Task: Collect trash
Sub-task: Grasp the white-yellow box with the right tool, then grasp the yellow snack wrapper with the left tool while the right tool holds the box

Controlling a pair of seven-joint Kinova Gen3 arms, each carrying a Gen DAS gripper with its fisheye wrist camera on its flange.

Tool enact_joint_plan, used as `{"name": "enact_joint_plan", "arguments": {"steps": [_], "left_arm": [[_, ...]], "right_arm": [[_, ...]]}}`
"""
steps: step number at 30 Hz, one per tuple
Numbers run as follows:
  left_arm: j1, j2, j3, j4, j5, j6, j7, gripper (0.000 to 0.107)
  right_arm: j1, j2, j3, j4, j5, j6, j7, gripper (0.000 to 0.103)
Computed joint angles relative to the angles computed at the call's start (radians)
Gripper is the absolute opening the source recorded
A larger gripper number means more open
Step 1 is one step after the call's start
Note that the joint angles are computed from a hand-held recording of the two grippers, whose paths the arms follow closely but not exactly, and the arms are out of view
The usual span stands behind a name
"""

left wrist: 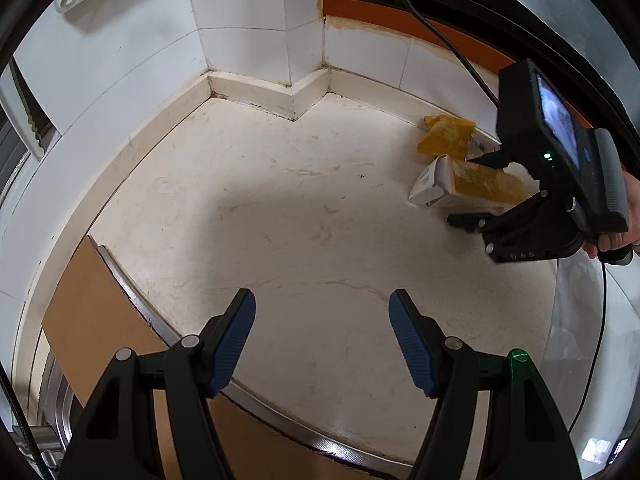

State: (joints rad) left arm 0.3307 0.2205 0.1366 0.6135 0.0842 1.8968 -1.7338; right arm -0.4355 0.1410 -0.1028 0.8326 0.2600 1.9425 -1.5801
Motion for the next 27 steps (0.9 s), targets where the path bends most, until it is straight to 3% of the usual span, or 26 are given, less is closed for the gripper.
{"name": "enact_joint_plan", "arguments": {"steps": [3,8,14,16,21,27], "left_arm": [[-0.001,0.000,0.003,-0.005,0.009,-0.001,-0.001,0.068],[0.012,0.017,0.015,-0.038,0.036,-0.006,0.003,0.068],[0.055,0.060,0.036,-0.074,0.093,-0.035,0.027,0.068],[0.080,0.067,0.038,-0.066,0.092,-0.067,0.029,0.068],[0.161,0.093,0.043,-0.028,0.063,-0.206,0.035,0.068],[0.244,0.189,0.046,-0.077,0.030,-0.288,0.029,0.068]], "right_arm": [[0.033,-0.013,-0.007,-0.022,-0.063,0.015,-0.044,0.052],[0.008,-0.114,-0.026,0.045,-0.064,-0.018,-0.150,0.052],[0.223,-0.244,-0.219,0.113,-0.066,-0.019,-0.380,0.051],[0.264,-0.312,-0.205,0.173,-0.102,-0.036,-0.454,0.051],[0.182,-0.434,-0.120,0.251,-0.101,-0.091,-0.625,0.051],[0.285,-0.506,-0.128,0.330,-0.153,-0.224,-0.702,0.050]]}}
